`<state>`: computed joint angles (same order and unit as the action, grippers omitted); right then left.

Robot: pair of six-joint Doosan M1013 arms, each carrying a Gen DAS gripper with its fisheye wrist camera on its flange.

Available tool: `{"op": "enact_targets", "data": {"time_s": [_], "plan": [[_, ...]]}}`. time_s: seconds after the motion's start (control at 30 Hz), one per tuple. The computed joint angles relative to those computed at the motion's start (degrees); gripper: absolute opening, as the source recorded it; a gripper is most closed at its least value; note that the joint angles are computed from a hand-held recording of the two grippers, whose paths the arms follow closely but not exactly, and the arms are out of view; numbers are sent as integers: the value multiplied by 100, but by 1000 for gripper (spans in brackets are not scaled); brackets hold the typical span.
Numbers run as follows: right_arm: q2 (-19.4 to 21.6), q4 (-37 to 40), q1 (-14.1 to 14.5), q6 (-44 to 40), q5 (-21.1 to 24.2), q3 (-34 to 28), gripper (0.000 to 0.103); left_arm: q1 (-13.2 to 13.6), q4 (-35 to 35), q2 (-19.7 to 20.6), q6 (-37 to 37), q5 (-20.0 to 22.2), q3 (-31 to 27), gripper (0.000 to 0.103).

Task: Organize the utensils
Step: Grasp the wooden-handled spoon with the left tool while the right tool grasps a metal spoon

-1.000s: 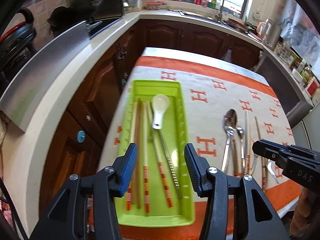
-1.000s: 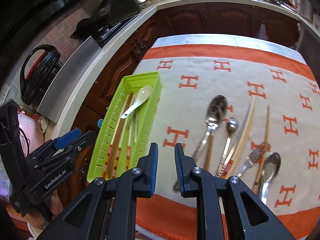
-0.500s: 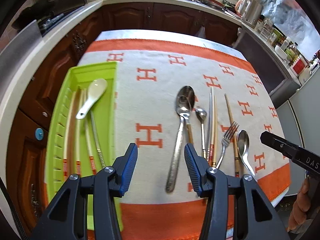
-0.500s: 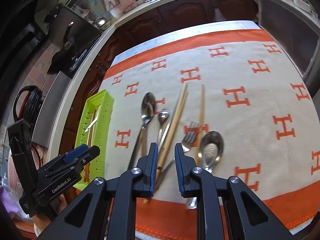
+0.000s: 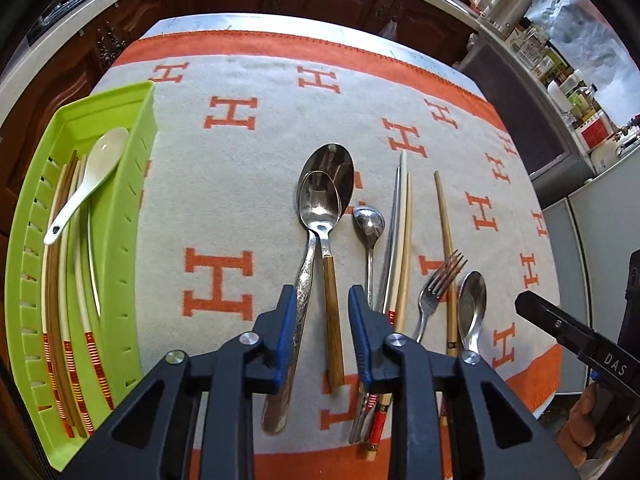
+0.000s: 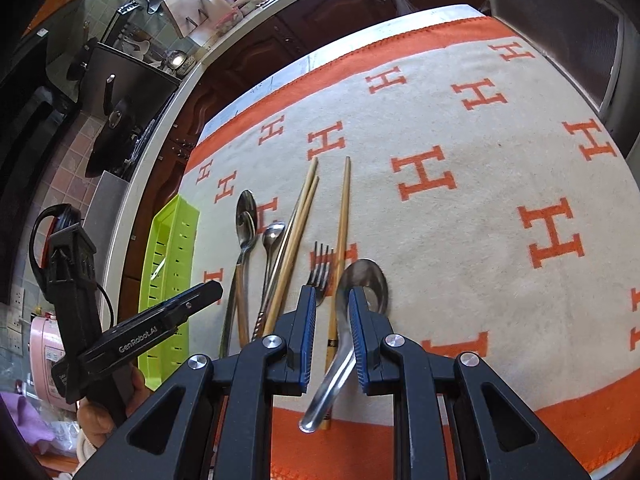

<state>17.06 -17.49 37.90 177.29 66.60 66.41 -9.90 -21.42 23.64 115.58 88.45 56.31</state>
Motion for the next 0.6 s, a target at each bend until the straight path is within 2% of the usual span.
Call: {"op": "enact_targets", "data": {"time_s": [0.23, 0.6], "plan": [[-134, 202, -100, 135, -251, 387, 17, -133, 161, 45, 42, 17, 45, 11], [-187, 375, -173, 111, -564, 663, 17, -250, 320, 129, -26, 17, 23, 10]]}}
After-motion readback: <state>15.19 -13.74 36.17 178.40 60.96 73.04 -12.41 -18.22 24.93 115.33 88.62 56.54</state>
